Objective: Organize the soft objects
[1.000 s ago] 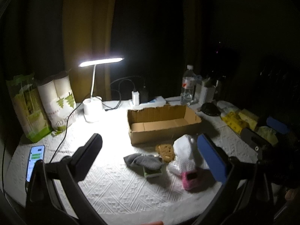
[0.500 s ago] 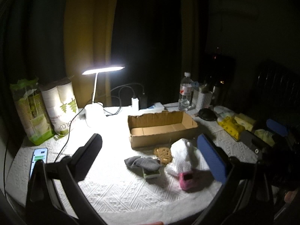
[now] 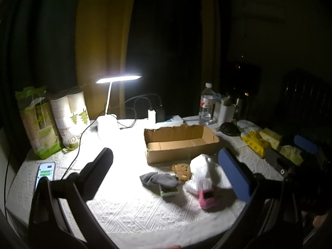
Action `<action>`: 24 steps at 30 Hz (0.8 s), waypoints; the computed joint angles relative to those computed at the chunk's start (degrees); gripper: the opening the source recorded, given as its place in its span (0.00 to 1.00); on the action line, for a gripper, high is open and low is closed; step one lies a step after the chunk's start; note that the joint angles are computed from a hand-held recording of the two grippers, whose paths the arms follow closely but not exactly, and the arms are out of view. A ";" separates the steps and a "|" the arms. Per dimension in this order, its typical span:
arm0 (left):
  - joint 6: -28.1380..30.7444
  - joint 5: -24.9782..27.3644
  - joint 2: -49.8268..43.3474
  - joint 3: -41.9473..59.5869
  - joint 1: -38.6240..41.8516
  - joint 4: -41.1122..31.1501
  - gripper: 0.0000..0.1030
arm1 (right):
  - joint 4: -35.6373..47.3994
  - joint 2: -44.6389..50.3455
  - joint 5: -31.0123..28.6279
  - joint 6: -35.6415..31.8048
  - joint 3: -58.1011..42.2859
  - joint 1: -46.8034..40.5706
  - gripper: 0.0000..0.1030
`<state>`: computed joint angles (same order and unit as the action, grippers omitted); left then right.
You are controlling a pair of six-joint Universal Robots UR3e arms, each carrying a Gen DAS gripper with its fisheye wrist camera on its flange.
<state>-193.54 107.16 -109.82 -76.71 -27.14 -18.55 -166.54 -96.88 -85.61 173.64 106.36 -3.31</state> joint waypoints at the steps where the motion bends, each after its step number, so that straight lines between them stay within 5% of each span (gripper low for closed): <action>1: 0.02 0.05 0.06 -0.10 -0.06 0.10 0.99 | 0.17 -0.15 -0.19 -0.08 -0.05 0.20 0.99; 24: 0.41 0.41 0.15 -0.51 -0.33 0.54 0.99 | -0.10 -0.25 -0.19 0.10 0.35 0.19 0.99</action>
